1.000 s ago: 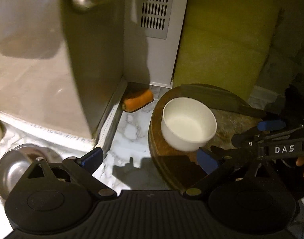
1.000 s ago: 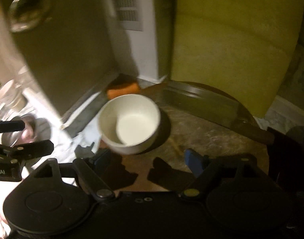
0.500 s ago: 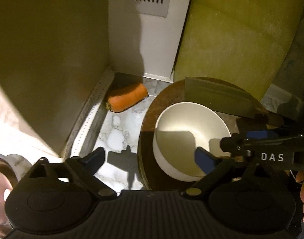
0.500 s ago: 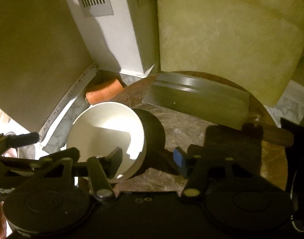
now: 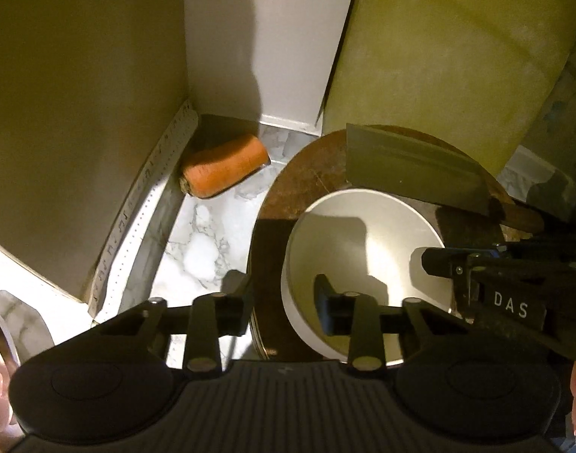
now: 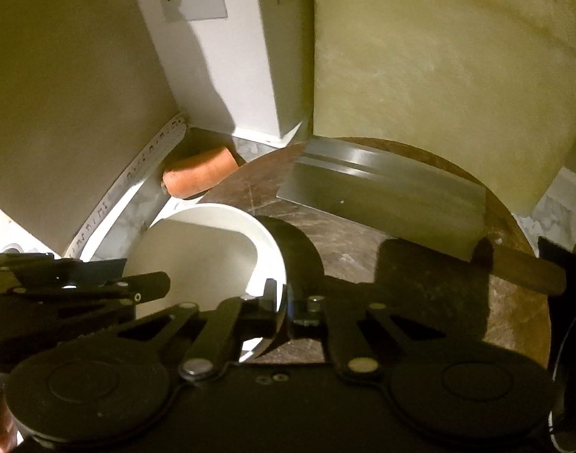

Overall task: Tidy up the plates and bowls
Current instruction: 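Lift the cream bowl with both grippers and carry it over the pink pot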

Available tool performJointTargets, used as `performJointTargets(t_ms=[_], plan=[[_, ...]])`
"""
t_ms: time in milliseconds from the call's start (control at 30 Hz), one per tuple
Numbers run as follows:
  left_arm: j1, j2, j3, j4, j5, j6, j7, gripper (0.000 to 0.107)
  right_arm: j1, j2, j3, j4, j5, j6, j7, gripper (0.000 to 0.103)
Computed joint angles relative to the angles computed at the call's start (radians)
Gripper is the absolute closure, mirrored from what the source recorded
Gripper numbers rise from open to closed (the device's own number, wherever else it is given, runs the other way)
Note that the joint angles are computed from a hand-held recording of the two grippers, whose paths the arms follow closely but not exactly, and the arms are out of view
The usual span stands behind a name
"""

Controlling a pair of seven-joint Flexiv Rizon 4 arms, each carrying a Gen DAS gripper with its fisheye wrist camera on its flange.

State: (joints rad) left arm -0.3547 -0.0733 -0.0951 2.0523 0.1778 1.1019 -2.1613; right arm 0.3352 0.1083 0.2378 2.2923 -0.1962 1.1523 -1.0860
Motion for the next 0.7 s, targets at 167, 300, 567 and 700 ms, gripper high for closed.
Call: performJointTargets(t_ms=[167, 300, 567, 700], plan=[[-0.005, 0.004, -0.004, 0.017, -0.017, 0.015, 0.015, 0.093, 0.001, 0.017, 0.006, 0.01, -0.014, 0.0, 0.008, 0.098], [-0.011, 0.035, -0.008, 0.033, -0.004, 0.005, 0.016, 0.093, -0.001, 0.038, 0.017, 0.029, -0.057, 0.001, 0.021, 0.098], [-0.002, 0.166, -0.03, 0.096, 0.011, -0.076, 0.007, 0.093, 0.045, 0.13, 0.048, 0.054, -0.002, -0.054, -0.015, 0.098], [0.01, 0.258, -0.037, 0.153, 0.005, -0.115, 0.007, 0.093, 0.084, 0.163, 0.062, 0.057, 0.03, -0.074, -0.031, 0.098]])
